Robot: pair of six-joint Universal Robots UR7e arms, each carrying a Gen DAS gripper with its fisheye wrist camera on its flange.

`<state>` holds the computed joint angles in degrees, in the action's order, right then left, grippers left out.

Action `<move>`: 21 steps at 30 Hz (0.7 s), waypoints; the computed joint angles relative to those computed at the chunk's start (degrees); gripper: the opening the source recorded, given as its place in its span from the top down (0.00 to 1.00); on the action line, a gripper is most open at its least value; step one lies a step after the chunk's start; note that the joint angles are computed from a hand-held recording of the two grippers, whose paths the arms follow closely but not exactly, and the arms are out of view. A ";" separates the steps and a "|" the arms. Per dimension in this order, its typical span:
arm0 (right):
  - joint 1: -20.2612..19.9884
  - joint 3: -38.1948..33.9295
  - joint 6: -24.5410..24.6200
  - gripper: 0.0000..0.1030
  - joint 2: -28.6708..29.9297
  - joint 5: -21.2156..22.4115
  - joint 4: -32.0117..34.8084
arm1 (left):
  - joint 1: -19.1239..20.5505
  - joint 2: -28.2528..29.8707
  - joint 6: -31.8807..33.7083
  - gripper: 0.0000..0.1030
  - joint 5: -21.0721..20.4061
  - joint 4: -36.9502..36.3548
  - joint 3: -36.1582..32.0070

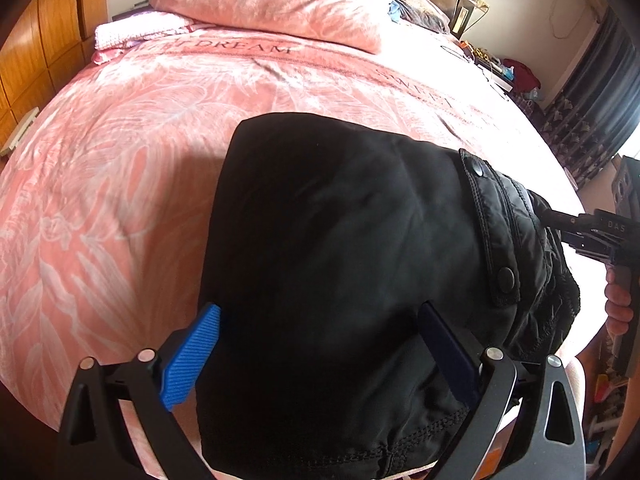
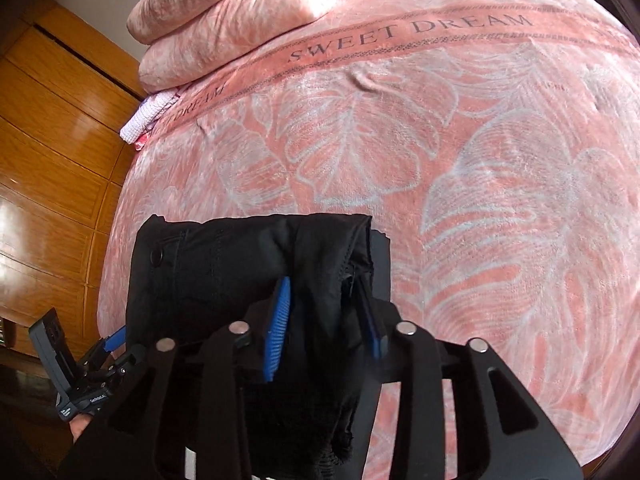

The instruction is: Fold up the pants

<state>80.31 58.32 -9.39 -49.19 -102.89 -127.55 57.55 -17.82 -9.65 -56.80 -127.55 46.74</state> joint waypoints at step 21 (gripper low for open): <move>-0.92 18.37 -2.86 0.68 -10.86 4.72 -2.04 | -0.78 -3.87 -0.96 0.04 1.22 -2.86 8.13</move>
<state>79.38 76.69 -12.24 -60.05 -98.17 -129.59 56.76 -21.69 -10.61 -55.57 -130.42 54.87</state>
